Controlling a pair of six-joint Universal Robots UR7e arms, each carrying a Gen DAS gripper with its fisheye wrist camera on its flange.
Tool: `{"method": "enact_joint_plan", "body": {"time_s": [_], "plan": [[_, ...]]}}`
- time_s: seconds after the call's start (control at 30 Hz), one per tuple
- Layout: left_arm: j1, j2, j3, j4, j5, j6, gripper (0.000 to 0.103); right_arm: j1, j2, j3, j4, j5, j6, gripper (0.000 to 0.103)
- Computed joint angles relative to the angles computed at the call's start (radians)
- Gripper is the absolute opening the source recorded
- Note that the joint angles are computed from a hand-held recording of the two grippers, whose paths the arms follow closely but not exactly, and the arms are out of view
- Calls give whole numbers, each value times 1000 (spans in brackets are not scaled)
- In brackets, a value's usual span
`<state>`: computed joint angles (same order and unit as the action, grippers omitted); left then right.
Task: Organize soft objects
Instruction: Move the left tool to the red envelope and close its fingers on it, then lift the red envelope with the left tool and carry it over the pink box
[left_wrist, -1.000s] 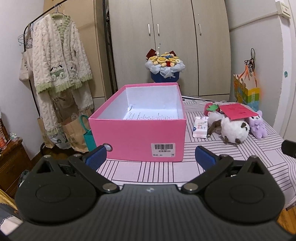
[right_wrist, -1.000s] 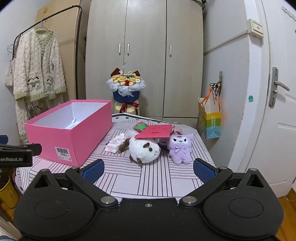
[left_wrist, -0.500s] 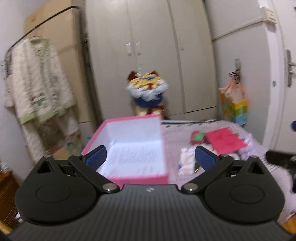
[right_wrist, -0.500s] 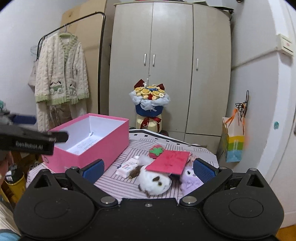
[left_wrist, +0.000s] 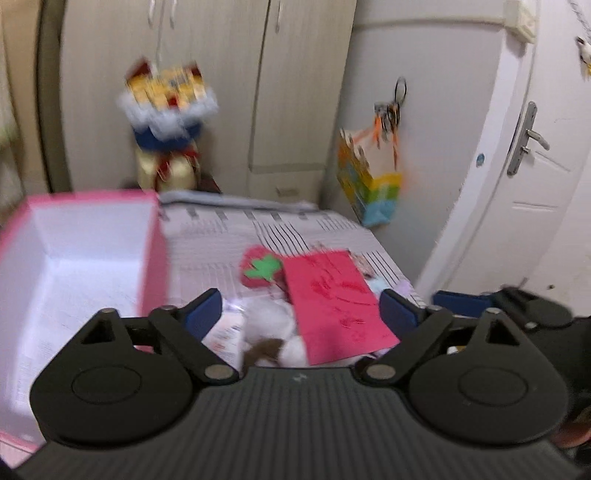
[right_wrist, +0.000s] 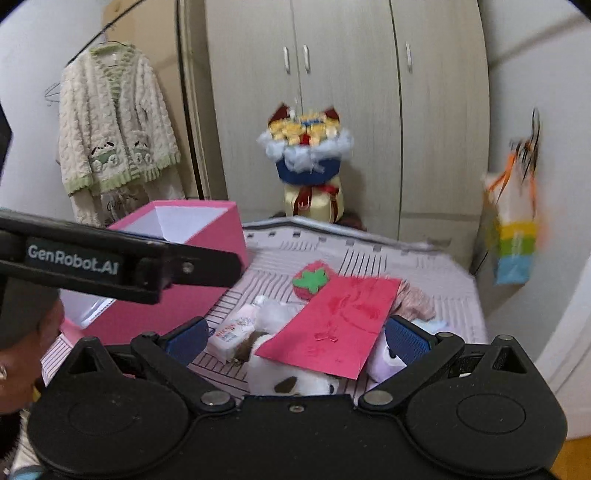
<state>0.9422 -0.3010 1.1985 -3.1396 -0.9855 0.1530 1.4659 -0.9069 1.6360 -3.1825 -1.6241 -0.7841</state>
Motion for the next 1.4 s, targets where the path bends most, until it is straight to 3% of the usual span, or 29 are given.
{"method": "enact_joint_plan", "body": {"time_s": [0.17,0.37,0.5,0.63,0.77,1.0,1.17,1.4], "plan": [[49,75,-181,222,-64,-107,65,-20,57,-109,114,2,12,103],[81,173,-368,394,-105,-160,60,-34,90,-201,250,3,54,102],[100,202,-432,480,-133,-225,60,-43,103,-244,321,10,72,99],[103,203,-428,471,-145,-215,58,-45,122,-276,363,6,89,99],[98,208,-416,435,-131,-198,38,-53,140,-307,392,16,120,98],[89,207,-389,360,-89,-176,30,-56,158,-324,399,20,152,99],[83,199,-363,320,-76,-160,29,-57,150,-306,368,31,138,91],[61,183,-314,235,-20,-145,28,-45,133,-258,276,11,168,69]]}}
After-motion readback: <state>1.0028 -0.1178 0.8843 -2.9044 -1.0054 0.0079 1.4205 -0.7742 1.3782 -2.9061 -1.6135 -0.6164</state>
